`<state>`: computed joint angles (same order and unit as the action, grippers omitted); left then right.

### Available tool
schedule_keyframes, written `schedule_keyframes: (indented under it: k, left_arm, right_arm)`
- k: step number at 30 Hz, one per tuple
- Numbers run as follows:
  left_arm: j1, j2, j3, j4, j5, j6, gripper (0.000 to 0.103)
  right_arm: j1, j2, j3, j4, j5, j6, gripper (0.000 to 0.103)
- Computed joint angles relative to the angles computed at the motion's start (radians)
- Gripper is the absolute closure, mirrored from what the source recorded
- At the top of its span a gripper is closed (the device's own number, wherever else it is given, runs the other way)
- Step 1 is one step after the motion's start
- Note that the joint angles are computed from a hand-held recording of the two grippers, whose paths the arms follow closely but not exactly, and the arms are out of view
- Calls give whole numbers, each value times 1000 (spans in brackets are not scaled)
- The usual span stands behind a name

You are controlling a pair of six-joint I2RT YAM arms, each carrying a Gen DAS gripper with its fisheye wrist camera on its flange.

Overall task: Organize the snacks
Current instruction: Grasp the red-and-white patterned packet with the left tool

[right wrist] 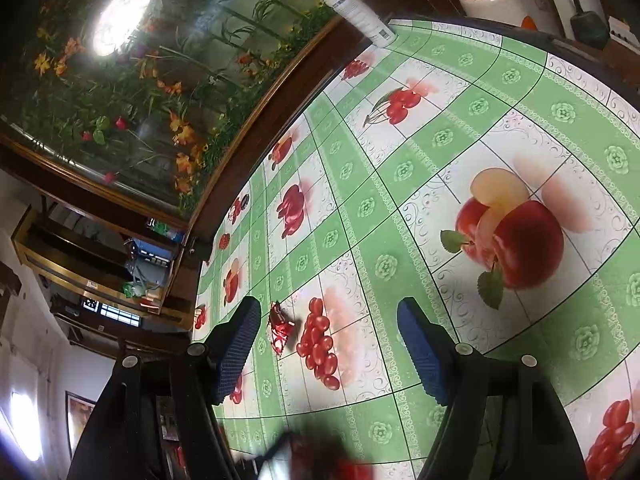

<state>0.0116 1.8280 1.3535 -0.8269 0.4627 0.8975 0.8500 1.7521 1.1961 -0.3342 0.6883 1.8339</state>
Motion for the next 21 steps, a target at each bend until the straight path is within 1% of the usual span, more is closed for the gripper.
schedule_keyframes:
  k: [2,3,4,6,7,8,10,11,13,14,15,17,18,20,21]
  left_arm:
    - [12,43,117,-89,24,-44,46]
    - [4,69,193,-91,31,-100,46]
    - [-15,88,246,-60,25,-153,46]
    - [-75,173,400,-18,-29,-254,46]
    - [-102,232,490,-21,-68,-317,46]
    - [-127,298,588,-44,-100,-376,46]
    - [-181,433,780,-111,-161,-448,46]
    - [-200,477,834,-124,-185,-478,46]
    - [-238,554,909,-111,-228,-546,46]
    - [-247,578,918,-107,-239,-573,46]
    - [-246,574,876,-89,-234,-585,46]
    - [-263,482,679,87,-282,-568,44]
    - [-264,450,621,132,-278,-548,44]
    - [-250,433,606,101,-258,-522,44]
    - [-237,420,596,74,-242,-497,47]
  right_arm:
    - [-3,14,16,4,-14,-26,29]
    - [-6,23,25,8,-26,-38,29]
    - [-8,34,34,16,-41,-51,29]
    - [-13,43,37,26,-56,-54,29]
    - [-16,43,32,33,-64,-56,29]
    - [-17,41,29,35,-65,-54,29]
    - [-14,29,18,32,-49,-40,29]
    - [-12,24,16,25,-38,-33,29]
    - [-10,21,20,13,-26,-31,29]
    - [-11,23,23,15,-28,-34,29]
    - [-13,26,25,21,-35,-40,29]
    - [-19,30,23,47,-56,-63,29]
    - [-22,31,22,56,-64,-70,29]
    - [-23,38,32,53,-71,-76,29]
    - [-23,41,38,43,-71,-77,29]
